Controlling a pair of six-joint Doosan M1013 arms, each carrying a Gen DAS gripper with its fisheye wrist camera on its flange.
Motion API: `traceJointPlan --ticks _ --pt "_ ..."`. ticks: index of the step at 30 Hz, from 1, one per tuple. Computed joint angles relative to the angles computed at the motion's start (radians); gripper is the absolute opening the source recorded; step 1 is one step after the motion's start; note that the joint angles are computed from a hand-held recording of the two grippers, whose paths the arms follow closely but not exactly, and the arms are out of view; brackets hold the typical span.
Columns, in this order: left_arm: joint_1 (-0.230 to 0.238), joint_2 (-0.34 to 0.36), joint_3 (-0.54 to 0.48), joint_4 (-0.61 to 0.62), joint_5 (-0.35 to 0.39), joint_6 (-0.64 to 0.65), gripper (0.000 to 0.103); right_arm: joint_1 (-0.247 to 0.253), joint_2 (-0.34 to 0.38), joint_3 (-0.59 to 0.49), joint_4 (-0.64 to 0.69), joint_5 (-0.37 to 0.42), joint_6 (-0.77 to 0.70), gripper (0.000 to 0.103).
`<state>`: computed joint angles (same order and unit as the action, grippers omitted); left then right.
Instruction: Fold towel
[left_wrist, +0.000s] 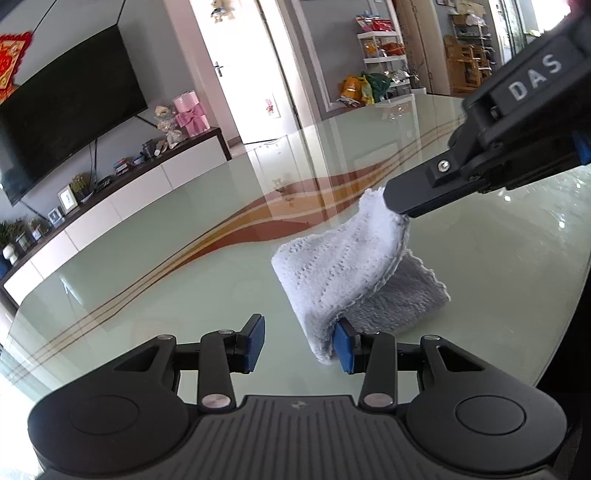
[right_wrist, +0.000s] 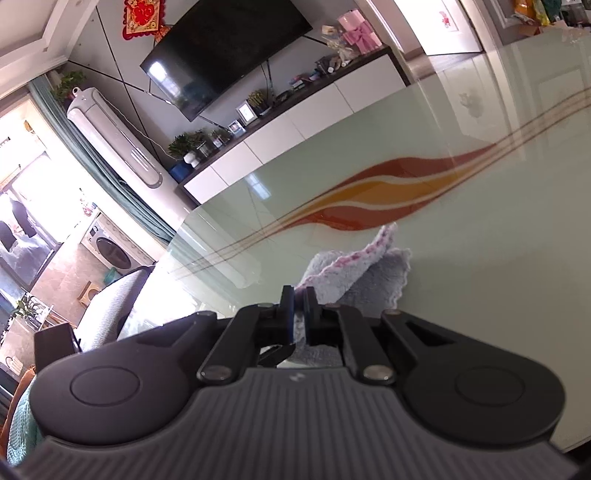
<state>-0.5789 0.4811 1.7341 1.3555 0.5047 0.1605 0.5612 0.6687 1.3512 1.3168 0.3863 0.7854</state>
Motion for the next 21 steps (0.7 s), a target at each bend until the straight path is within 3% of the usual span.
traceJointPlan --ticks 12,21 --pt "0.030 -0.007 0.011 -0.052 -0.060 -0.062 0.011 0.007 0.014 0.006 -0.217 -0.021 0.217 0.005" --pt "0.046 -0.014 0.022 -0.084 -0.080 -0.090 0.008 0.009 0.034 -0.010 -0.245 -0.019 0.234 0.005"
